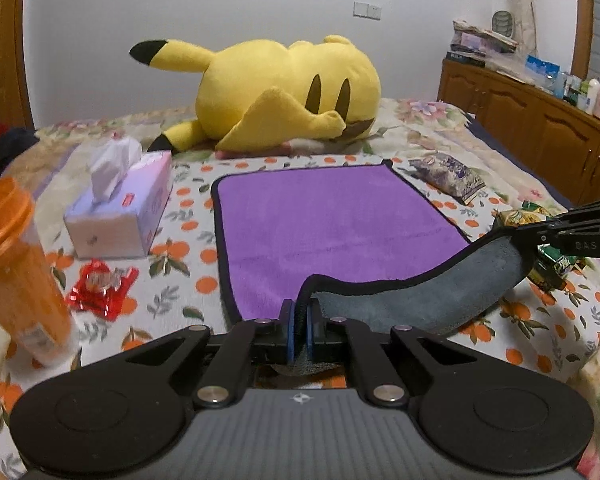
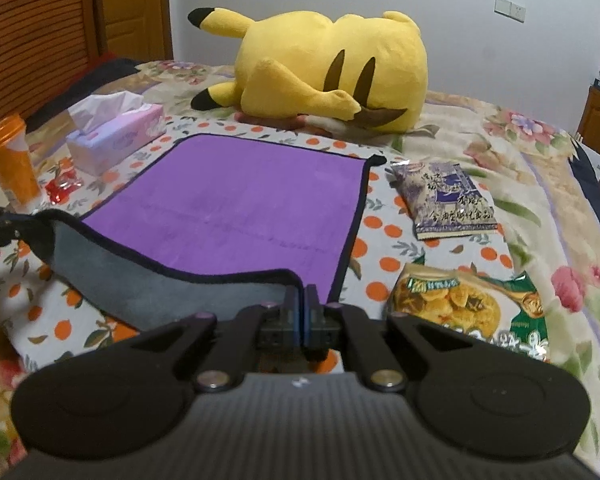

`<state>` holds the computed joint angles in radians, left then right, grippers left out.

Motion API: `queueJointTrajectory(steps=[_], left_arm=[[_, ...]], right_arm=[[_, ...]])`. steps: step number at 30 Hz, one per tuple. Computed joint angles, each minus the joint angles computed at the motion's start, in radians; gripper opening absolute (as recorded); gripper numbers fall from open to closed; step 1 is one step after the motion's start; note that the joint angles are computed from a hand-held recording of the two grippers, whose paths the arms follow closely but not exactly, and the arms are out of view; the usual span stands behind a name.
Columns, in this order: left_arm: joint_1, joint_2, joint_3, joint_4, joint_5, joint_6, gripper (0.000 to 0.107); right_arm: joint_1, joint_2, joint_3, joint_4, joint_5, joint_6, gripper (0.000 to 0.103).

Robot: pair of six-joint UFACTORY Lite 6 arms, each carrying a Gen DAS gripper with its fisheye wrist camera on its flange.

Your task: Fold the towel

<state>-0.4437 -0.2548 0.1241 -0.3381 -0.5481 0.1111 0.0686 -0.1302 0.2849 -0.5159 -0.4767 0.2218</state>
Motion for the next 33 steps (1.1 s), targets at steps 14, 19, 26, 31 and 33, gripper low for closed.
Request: queueJointTrajectory(steps=[14, 19, 26, 31, 33], left_arm=[[0.040, -0.062, 0.100, -0.034, 0.097, 0.117, 0.006], [0.111, 0.001, 0.178, 0.087, 0.127, 0.065, 0.006], [0.155, 0.054, 0.262, 0.122, 0.150, 0.074, 0.006], [0.179, 0.143, 0.351, 0.135, 0.142, 0.098, 0.006], [0.180, 0.180, 0.388, 0.103, 0.131, 0.154, 0.006]], right_arm=[[0.048, -0.044, 0.083, 0.023, 0.083, -0.005, 0.003], [0.058, -0.024, 0.140, 0.015, 0.105, 0.004, 0.003], [0.082, 0.015, 0.217, 0.065, 0.129, -0.052, 0.003], [0.103, 0.075, 0.283, 0.142, 0.124, -0.129, 0.003], [0.108, 0.113, 0.315, 0.168, 0.116, -0.158, 0.003]])
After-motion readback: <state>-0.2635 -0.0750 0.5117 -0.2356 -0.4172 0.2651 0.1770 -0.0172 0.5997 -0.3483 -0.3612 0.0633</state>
